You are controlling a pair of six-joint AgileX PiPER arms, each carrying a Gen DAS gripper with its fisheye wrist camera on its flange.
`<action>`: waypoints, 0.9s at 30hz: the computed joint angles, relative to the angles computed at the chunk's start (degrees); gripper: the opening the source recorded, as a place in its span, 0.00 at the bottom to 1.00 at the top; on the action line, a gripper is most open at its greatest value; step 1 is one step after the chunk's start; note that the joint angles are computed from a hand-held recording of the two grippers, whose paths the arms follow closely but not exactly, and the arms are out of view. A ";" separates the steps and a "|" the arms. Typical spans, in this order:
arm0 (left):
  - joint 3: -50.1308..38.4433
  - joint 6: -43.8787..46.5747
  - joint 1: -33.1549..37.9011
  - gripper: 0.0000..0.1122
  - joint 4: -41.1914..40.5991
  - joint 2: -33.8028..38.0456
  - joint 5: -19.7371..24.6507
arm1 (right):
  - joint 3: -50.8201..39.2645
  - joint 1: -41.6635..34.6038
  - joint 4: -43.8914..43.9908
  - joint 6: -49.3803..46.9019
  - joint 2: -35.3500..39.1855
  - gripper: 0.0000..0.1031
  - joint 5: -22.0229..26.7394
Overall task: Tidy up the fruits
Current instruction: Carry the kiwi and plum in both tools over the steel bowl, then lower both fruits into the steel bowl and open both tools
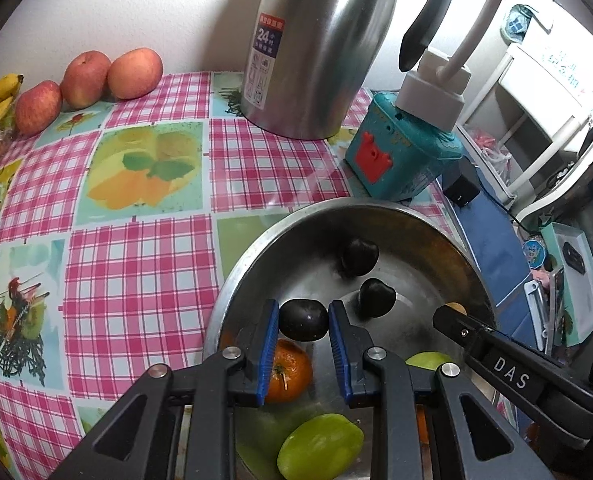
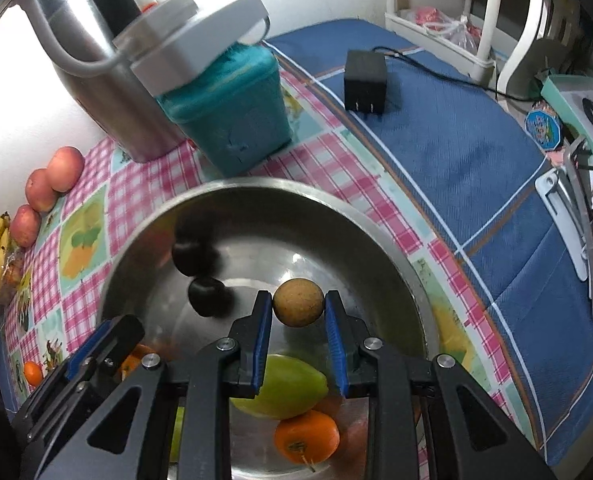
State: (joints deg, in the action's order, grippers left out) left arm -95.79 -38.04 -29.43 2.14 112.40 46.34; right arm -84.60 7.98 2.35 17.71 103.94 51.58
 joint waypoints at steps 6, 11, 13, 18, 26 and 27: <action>-0.23 0.11 -0.01 0.24 -0.17 0.09 0.15 | 0.29 -0.33 0.19 -0.06 0.28 0.27 0.11; -0.32 -0.03 -0.09 0.25 -0.04 0.04 0.33 | 0.20 -0.20 -0.03 0.24 0.15 0.27 0.53; -0.27 -0.10 -0.11 0.25 -0.06 0.01 0.32 | 0.25 -0.19 -0.21 0.38 -0.06 0.27 0.45; -0.47 1.13 0.25 0.32 -1.73 -0.05 0.66 | -0.43 -0.27 -0.15 0.29 -0.22 0.28 0.74; -0.75 1.41 0.19 0.38 -1.68 -1.02 0.64 | -0.37 -0.53 -0.14 0.55 -1.12 0.34 0.41; -0.69 1.40 0.25 0.38 -1.65 -1.22 0.65 | -0.43 -0.55 -0.17 0.58 -1.23 0.34 0.38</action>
State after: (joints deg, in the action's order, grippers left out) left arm -96.48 -36.63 -29.17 0.48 111.18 46.99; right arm -85.03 7.43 2.18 18.29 102.71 51.96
